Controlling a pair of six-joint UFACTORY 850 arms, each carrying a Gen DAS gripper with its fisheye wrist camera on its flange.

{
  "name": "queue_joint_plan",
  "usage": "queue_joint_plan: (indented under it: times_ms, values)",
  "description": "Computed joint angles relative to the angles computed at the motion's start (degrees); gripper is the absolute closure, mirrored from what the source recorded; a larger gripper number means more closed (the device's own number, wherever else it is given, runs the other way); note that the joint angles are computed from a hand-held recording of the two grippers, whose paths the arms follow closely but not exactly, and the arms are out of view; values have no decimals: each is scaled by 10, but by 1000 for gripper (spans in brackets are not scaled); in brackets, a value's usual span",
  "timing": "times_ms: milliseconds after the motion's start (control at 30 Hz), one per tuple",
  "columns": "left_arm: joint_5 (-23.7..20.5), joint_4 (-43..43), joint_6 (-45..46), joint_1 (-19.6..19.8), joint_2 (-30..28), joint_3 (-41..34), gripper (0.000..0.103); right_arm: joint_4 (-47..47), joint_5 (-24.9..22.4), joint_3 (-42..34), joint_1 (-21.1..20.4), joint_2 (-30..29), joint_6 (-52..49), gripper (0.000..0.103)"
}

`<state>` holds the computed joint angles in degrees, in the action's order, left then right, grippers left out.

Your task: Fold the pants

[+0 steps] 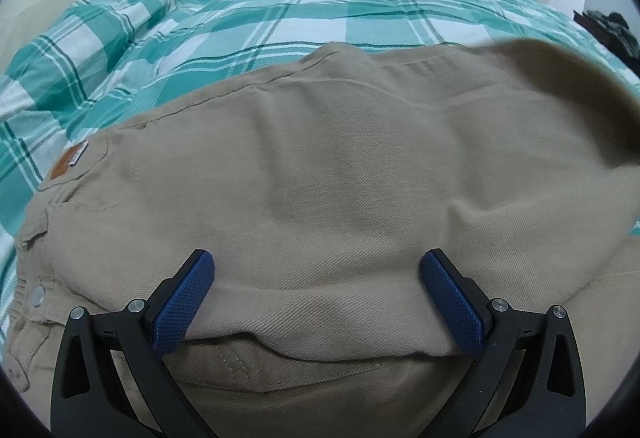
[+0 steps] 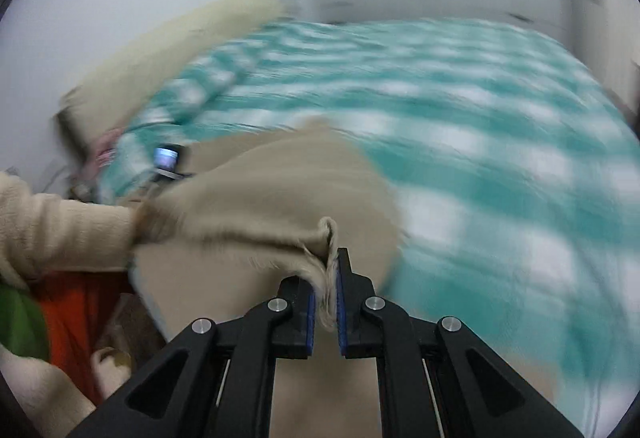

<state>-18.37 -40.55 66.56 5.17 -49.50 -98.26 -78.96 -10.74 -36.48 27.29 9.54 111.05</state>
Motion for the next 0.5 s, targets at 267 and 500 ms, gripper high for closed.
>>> queue_joint_plan:
  times_ms: [267,500]
  values:
    - [-34,172,-163,2,64,43,1,330,-311,98,5,70,25,62]
    - [-90,-6,80,46,188,210,1,159,-323,-14,143,-42,225,30]
